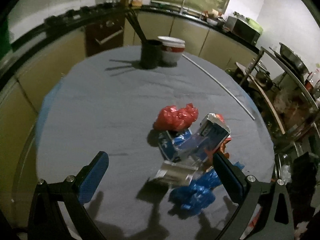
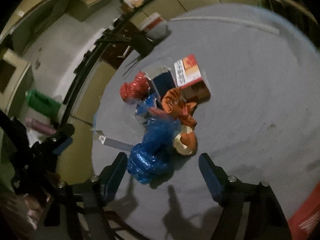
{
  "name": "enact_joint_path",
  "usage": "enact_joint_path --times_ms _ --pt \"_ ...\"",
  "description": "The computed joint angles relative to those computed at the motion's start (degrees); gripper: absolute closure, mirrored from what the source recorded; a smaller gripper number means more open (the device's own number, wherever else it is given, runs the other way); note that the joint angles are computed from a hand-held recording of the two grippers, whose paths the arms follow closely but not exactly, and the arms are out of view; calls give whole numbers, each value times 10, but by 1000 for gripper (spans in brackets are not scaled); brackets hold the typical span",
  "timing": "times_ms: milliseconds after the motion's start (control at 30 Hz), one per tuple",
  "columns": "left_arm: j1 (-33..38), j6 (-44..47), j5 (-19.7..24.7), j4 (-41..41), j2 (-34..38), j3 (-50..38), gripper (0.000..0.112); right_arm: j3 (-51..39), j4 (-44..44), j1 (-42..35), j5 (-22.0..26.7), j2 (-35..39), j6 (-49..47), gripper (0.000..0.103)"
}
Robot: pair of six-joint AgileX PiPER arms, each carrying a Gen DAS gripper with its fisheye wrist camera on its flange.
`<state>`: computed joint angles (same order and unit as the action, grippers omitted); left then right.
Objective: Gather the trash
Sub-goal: 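Grasp the white medicine box with the left tool while the right tool grasps the blue bags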
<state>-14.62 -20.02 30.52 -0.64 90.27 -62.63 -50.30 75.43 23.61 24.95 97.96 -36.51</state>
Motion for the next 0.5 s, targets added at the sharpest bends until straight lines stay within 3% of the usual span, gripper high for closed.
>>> enact_joint_path --times_ms 67,167,300,333,467,500 --pt "3 22 5 -23 18 -14 13 -6 24 0 4 9 -6 26" --pt "8 44 13 -51 37 -22 28 -23 38 7 -14 19 15 26" --pt "11 68 13 -81 47 -15 47 -67 -12 11 -19 49 98 28" --pt "14 81 13 -97 48 -13 53 -84 -33 16 -21 63 129 37" --pt "21 104 8 -122 51 -2 77 -130 -99 32 -29 108 214 58" --pt "23 112 9 -130 51 1 91 -131 -91 36 -38 114 209 68"
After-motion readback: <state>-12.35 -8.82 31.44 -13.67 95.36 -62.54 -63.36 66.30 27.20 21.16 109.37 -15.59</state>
